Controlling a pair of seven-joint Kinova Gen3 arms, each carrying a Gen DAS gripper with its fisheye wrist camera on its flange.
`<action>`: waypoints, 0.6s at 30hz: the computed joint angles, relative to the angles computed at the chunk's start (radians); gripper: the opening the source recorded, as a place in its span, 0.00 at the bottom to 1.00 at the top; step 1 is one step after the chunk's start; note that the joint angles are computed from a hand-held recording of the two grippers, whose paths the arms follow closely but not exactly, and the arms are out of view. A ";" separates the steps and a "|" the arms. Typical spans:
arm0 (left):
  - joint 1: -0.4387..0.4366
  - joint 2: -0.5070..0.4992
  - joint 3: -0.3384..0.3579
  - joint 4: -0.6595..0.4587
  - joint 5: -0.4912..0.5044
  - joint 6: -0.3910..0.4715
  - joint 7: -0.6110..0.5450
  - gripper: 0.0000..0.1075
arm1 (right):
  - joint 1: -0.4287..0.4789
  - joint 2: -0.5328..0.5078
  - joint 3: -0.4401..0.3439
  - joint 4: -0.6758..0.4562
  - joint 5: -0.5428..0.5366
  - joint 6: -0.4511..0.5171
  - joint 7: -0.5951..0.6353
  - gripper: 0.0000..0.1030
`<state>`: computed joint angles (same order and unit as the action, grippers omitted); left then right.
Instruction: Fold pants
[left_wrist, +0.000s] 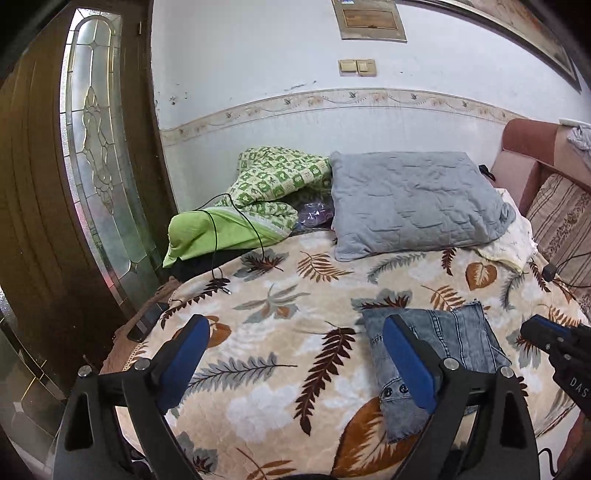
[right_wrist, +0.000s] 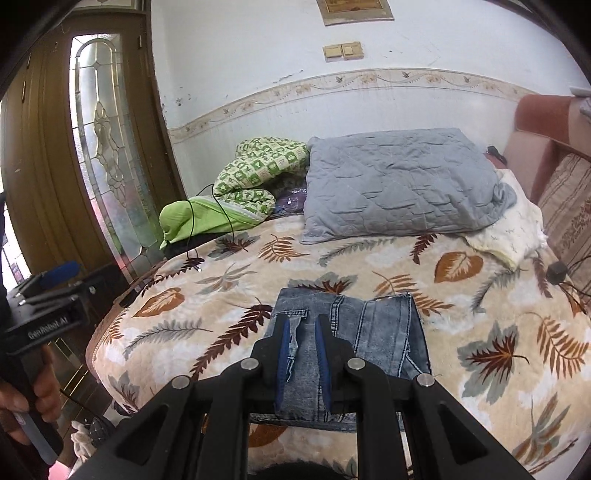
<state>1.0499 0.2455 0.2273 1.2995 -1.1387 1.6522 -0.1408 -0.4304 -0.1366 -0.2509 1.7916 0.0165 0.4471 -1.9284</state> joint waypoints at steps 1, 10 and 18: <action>0.001 0.000 0.000 -0.002 0.000 0.002 0.000 0.88 | 0.001 0.000 -0.001 0.001 0.001 -0.001 -0.001 0.17; -0.014 0.007 -0.008 -0.011 0.031 -0.001 -0.003 0.89 | 0.013 0.010 -0.013 0.000 0.044 -0.003 -0.041 0.17; -0.033 0.010 -0.017 -0.005 0.060 -0.003 0.002 0.89 | 0.012 0.018 0.004 0.012 0.039 -0.014 -0.040 0.17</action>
